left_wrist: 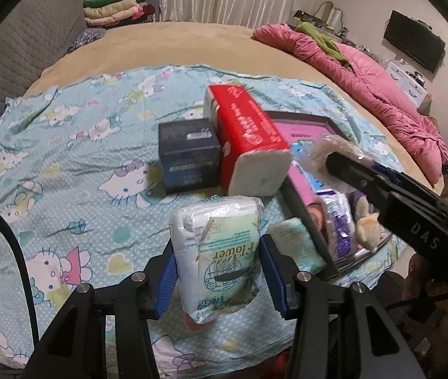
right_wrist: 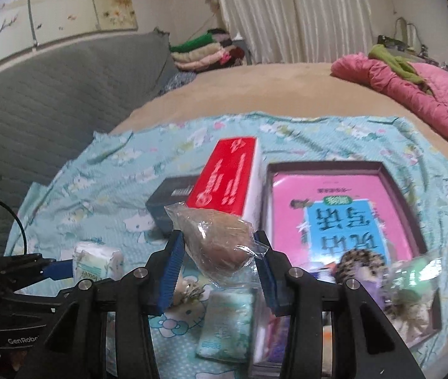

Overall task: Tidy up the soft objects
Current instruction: 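Lift and carry the wipes pack and clear bag over the pink tray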

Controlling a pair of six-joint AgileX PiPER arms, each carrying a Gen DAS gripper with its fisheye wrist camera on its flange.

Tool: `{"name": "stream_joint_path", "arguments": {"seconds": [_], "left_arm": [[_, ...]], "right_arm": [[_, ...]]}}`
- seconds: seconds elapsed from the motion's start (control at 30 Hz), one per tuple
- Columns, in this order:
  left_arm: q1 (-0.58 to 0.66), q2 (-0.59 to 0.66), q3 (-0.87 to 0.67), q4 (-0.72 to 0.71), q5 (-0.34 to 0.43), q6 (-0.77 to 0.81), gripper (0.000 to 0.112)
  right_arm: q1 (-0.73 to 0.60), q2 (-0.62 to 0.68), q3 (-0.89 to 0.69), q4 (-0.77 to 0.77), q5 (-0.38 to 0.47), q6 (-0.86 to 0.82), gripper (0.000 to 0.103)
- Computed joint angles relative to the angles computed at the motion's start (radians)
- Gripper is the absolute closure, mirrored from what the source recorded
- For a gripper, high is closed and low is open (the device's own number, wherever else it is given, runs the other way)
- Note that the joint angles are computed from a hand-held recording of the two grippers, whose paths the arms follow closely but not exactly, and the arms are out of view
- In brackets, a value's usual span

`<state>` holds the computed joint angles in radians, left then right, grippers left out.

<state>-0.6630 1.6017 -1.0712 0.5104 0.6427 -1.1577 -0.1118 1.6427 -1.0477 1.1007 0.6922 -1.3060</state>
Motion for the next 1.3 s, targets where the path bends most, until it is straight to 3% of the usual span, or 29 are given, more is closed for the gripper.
{"name": "stream_joint_path", "arguments": {"seconds": [0.57,1.3], "left_arm": [[-0.081,0.134,-0.295,-0.010,0.131,0.104,0.063],[-0.088,0.417,-0.659,-0.126,0.205,0.289,0.063]], "right_arm": [[-0.307,0.000,-0.093,0.095,0.113,-0.009,0.057],[-0.412,0.078,-0.136,0.090,0.131,0.003,0.057]]}}
